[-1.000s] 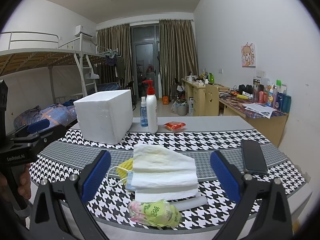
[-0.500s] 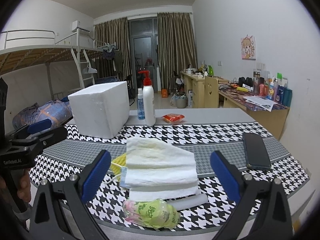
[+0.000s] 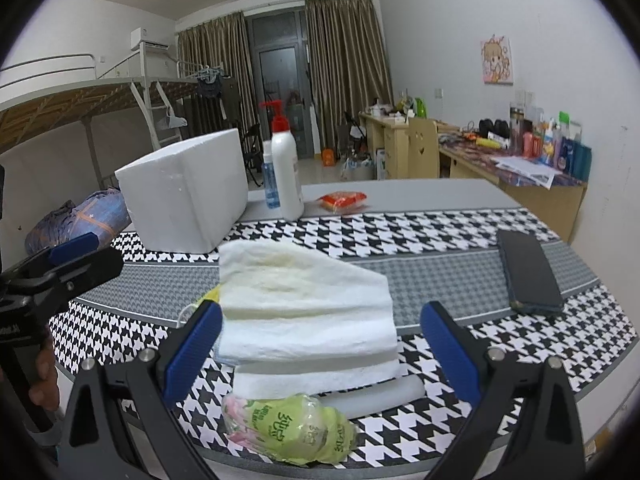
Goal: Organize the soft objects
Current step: 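Lower the right gripper onto the white tissue stack and pinch it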
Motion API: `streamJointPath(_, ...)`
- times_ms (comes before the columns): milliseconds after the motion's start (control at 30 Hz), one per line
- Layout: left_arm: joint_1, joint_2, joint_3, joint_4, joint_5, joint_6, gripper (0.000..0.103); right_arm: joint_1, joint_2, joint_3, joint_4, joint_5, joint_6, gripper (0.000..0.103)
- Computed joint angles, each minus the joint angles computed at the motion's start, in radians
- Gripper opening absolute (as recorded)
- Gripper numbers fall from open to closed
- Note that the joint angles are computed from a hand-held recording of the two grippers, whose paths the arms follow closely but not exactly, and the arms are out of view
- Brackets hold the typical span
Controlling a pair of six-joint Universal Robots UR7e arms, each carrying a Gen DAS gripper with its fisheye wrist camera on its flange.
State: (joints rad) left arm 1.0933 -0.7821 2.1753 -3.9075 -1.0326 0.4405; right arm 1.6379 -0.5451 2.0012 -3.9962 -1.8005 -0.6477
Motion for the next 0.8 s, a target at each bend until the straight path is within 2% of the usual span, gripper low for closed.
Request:
streamJointPath(367, 0.015, 0.015, -0.025, 0.049, -0.011, -0.018, 0.102, -0.018, -0.004, -0.019, 0.047, -0.003, 0.029, 0.101)
streamJointPath(467, 0.016, 0.020, -0.030, 0.056, -0.012, -0.019, 0.102, -0.023, -0.007, -0.027, 0.079, -0.006, 0.048, 0.098)
streamJointPath(567, 0.021, 0.026, -0.041, 0.073, -0.017, -0.022, 0.102, -0.031, -0.013, -0.038, 0.131, -0.010, 0.064, 0.088)
streamJointPath(633, 0.024, 0.031, -0.051, 0.092, -0.019, -0.025, 0.102, -0.036, -0.018, -0.043, 0.169, -0.013, 0.077, 0.077)
streamJointPath(700, 0.027, 0.034, -0.056, 0.105, -0.021, -0.028, 0.102, -0.041, -0.024, -0.043, 0.200, -0.006, 0.087, 0.071)
streamJointPath(800, 0.032, 0.040, -0.066, 0.125, -0.024, -0.036, 0.102, -0.043, -0.027, -0.042, 0.222, -0.008, 0.084, 0.052)
